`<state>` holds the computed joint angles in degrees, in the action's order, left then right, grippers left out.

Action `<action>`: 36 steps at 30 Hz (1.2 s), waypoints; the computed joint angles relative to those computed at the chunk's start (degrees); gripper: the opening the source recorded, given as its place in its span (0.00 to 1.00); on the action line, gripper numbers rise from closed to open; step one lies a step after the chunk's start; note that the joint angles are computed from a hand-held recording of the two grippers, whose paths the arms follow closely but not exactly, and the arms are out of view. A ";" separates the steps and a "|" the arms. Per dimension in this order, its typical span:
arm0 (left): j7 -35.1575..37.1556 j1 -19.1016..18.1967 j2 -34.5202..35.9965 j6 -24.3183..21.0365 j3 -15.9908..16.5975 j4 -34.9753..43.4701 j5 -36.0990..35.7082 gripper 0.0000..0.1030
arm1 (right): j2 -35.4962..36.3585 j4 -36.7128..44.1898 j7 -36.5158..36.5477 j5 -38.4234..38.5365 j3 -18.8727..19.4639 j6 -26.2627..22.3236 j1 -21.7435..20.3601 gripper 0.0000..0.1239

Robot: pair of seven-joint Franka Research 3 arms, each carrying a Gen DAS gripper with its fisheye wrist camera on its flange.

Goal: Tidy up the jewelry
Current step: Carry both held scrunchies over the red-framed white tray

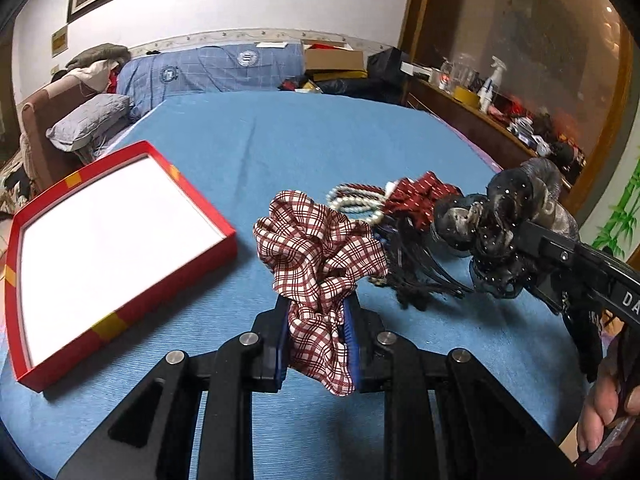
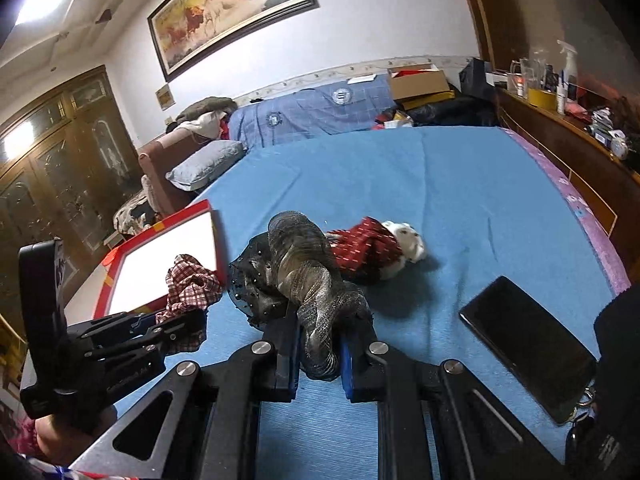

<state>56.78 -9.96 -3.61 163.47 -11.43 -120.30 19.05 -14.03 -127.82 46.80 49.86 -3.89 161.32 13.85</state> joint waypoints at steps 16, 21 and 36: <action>-6.44 6.68 -6.60 1.13 2.74 -5.09 3.77 0.21 | 8.19 11.74 3.42 -2.86 4.72 -6.43 2.60 0.14; -7.23 9.92 -8.09 -0.76 4.33 -5.77 4.29 0.21 | 13.59 18.22 5.08 -3.68 6.87 -8.36 2.98 0.14; -2.45 14.64 0.16 -7.86 7.43 5.07 1.31 0.22 | 43.47 55.98 24.44 -20.25 11.25 -17.84 5.80 0.14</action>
